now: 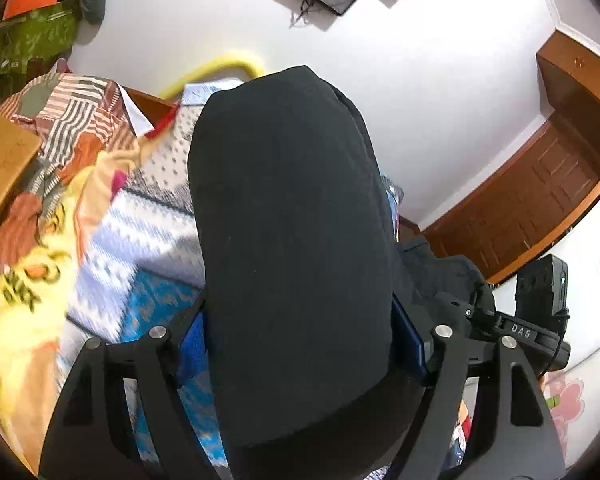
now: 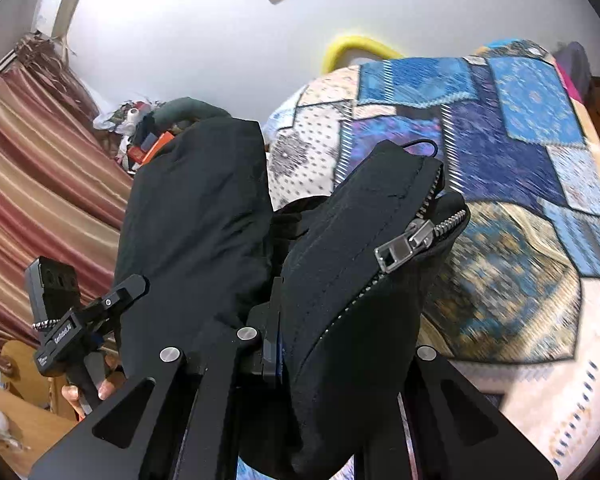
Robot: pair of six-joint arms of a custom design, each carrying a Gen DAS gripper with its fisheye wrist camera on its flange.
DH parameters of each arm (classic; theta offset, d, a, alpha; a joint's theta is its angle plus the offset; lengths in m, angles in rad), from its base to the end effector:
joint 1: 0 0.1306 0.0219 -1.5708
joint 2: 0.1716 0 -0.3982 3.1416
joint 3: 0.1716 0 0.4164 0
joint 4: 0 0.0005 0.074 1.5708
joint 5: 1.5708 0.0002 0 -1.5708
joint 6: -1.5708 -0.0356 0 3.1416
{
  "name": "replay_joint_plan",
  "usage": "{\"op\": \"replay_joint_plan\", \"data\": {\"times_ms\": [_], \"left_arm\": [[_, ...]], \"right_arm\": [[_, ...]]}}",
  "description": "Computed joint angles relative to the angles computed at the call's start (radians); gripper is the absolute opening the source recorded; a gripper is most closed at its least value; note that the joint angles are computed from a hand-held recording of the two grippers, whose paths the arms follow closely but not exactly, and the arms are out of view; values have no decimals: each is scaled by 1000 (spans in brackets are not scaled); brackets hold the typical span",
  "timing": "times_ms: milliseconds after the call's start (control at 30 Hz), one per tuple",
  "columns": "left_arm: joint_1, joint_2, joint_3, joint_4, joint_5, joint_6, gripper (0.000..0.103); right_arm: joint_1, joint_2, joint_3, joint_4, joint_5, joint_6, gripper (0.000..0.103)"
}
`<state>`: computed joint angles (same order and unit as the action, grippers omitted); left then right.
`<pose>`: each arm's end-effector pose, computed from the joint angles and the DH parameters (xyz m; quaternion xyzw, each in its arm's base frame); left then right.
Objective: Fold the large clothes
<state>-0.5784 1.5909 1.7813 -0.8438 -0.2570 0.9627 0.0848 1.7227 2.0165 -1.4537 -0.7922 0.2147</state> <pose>0.5009 -0.3168 0.5342 -0.2255 0.8620 -0.2234 0.3951 0.5822 0.0744 0.5379 -0.2126 0.8813 0.3647 0.2123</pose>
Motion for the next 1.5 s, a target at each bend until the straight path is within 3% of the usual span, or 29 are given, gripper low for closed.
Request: {"op": "replay_joint_plan", "data": {"times_ms": [133,333,433,567,633,700,733,833,967,1133,1267,1500], "left_arm": [[59,-18,-58,23,49,-3,78],[152,-1,-200,70,144,54,77],[181,32,-254,35,188,82,76],[190,-27,-387,174,206,96,77],[186,-26,-371,142,197,108,77],[173,-10,-320,56,166,108,77],[162,-3,-292,4,141,102,77],[129,16,-215,-130,65,78,77],[83,-6,-169,-223,-18,58,77],[-30,-48,-54,-367,-205,63,77],[-143,-34,95,-490,-388,69,77],[-416,100,479,-780,-819,118,77]], "right_arm": [[49,23,-22,70,26,-46,9],[108,123,-77,98,63,-74,9],[130,168,-105,88,118,-79,9],[139,160,-152,128,166,-62,13],[142,157,-139,103,192,-44,16],[147,150,-136,85,236,-29,24],[148,142,-135,72,266,-24,31],[131,94,-164,68,301,-3,33],[98,32,-180,56,307,29,33],[69,-88,-200,87,262,62,33],[33,-225,-237,165,170,83,33],[-90,-483,-340,326,-74,52,33]]}}
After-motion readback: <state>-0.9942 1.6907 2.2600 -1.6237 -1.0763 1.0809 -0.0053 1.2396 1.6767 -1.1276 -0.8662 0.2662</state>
